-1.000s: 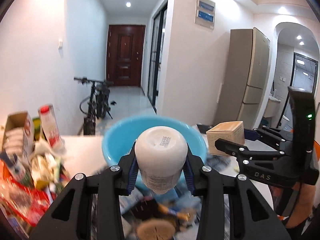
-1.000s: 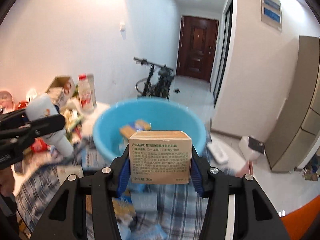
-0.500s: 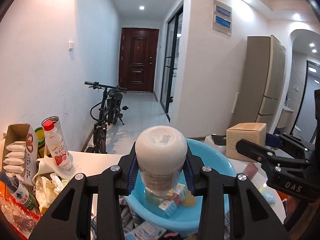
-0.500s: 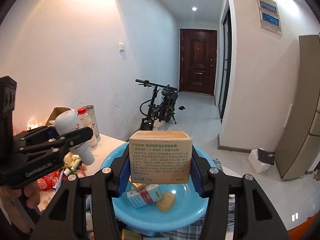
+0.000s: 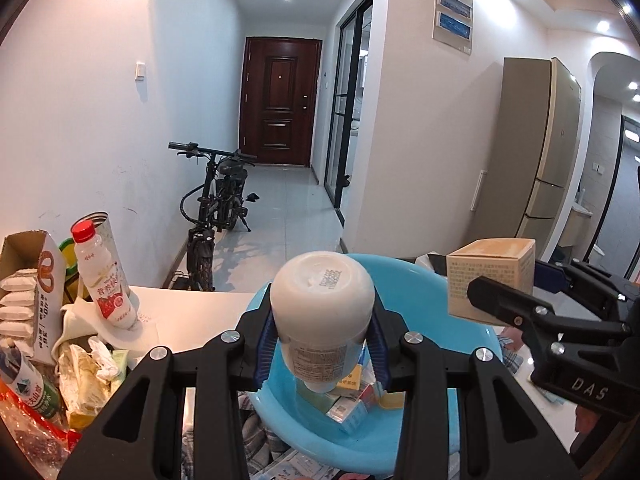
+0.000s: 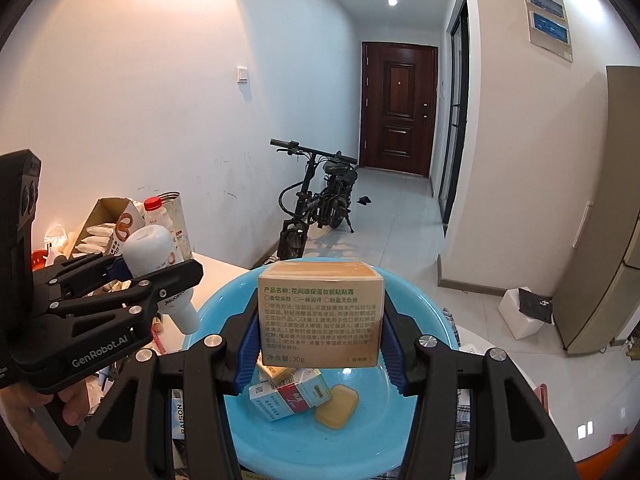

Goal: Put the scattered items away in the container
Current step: 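Carry white bottle in left gripper and beige box in right over basin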

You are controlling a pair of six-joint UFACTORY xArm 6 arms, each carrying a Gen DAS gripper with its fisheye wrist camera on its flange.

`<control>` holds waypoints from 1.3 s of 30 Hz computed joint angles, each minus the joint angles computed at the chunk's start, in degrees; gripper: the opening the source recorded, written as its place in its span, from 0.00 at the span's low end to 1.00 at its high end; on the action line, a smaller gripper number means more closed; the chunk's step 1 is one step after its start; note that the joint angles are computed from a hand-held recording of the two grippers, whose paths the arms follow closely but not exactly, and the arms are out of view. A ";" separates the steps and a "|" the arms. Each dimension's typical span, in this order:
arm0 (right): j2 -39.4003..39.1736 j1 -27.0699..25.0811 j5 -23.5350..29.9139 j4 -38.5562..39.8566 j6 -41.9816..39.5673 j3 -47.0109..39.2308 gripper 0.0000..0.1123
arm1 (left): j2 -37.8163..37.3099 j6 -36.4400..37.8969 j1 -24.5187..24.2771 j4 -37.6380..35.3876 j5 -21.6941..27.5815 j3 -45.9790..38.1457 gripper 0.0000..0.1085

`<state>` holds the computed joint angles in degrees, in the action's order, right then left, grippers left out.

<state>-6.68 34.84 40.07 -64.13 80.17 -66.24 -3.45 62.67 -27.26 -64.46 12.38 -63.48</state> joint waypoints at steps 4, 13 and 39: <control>-0.35 0.21 0.74 -0.04 -0.04 0.44 0.48 | 0.29 -0.19 -0.70 1.30 -0.57 0.04 0.35; -0.10 0.14 0.62 0.86 -1.11 0.52 0.48 | 1.52 -2.20 -0.51 3.40 -1.52 -0.46 0.35; 0.96 0.80 0.80 1.13 -1.50 -0.26 0.48 | 2.18 -3.48 -0.35 4.80 -2.11 -0.74 0.35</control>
<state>-5.72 35.64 40.87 -63.00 78.67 -66.50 -1.27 59.20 -27.61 -59.65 10.27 -64.21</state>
